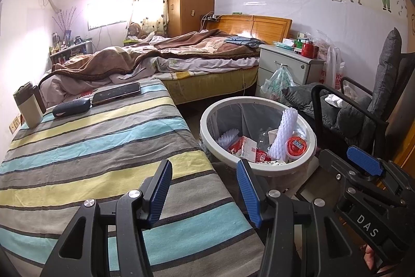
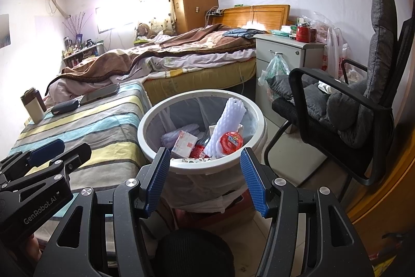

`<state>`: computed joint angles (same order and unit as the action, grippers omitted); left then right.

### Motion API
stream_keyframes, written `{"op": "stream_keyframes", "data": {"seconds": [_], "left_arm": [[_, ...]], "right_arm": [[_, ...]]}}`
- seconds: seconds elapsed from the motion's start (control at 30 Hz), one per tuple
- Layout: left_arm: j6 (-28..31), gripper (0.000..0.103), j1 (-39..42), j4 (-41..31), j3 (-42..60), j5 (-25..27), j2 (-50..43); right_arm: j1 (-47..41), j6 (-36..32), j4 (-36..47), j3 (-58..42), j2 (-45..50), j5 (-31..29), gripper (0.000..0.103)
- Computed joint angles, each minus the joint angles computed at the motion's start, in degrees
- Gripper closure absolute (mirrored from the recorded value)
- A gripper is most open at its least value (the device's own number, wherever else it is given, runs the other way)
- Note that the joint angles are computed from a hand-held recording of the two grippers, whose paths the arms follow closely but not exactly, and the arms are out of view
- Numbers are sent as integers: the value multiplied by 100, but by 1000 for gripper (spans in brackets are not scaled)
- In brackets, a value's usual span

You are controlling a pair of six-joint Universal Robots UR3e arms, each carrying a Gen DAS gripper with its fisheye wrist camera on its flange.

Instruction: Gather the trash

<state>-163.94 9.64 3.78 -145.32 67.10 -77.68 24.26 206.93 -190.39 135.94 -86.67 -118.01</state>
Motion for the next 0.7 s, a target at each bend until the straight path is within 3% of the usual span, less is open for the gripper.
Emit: {"op": "stream_keyframes", "data": {"seconds": [0.7], "left_arm": [[-80, 51, -74, -42, 118, 54, -164]], "right_arm": [[23, 20, 90, -37, -24, -6, 45]]}}
